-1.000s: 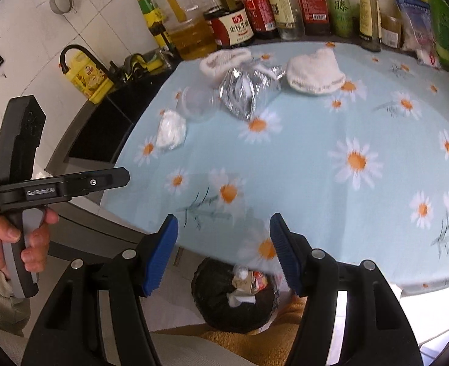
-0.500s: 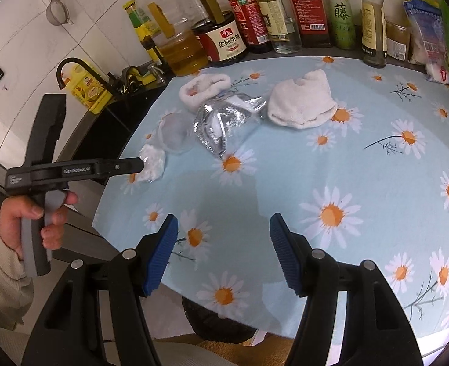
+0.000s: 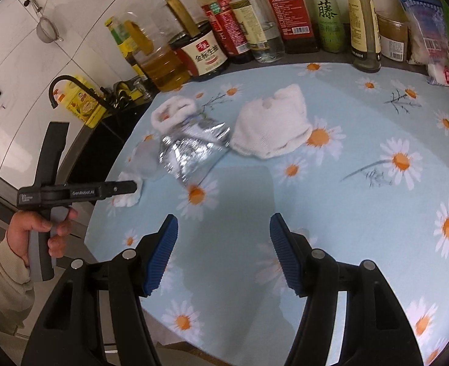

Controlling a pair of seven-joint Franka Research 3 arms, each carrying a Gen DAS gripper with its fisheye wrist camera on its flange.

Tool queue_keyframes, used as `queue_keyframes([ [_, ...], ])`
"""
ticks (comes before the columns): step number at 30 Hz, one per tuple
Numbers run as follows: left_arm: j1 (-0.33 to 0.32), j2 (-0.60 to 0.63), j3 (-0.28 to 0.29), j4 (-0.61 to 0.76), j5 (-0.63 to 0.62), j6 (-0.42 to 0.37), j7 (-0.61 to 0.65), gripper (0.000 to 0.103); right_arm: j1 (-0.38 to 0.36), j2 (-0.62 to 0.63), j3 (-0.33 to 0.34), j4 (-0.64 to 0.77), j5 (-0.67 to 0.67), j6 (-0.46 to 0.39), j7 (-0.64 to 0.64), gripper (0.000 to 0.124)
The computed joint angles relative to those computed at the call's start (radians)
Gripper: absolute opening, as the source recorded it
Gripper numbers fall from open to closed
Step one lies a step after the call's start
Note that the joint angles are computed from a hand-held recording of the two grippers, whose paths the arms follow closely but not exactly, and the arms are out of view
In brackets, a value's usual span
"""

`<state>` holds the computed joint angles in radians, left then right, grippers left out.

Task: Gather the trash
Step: 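Move both tools back over the table toward the remaining trash, then grasp the clear bag of tissue with the left tool while the right tool grasps a white cloth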

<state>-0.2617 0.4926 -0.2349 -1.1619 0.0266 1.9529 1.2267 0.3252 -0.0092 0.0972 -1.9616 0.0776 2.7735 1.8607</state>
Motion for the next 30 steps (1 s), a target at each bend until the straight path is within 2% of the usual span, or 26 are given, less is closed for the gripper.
queue_keyframes([
  [3, -0.009, 0.008, 0.004, 0.014, 0.014, -0.005, -0.008, 0.050, -0.008, 0.021, -0.009, 0.035, 0.032, -0.009, -0.053, 0.063],
  [6, -0.022, 0.007, 0.009, 0.016, 0.037, 0.002, -0.024, 0.050, -0.016, 0.046, -0.018, 0.075, 0.037, -0.016, -0.088, 0.071],
  [10, -0.019, -0.025, 0.010, -0.027, 0.036, 0.037, -0.067, 0.049, -0.027, 0.082, -0.028, 0.136, 0.057, -0.040, -0.145, 0.072],
  [20, -0.020, -0.163, 0.005, -0.218, 0.044, 0.157, -0.213, 0.049, -0.048, 0.233, -0.050, 0.380, 0.070, -0.175, -0.287, 0.072],
  [30, -0.035, -0.266, -0.008, -0.340, 0.063, 0.204, -0.346, 0.049, -0.074, 0.378, -0.052, 0.579, 0.108, -0.305, -0.382, 0.072],
])
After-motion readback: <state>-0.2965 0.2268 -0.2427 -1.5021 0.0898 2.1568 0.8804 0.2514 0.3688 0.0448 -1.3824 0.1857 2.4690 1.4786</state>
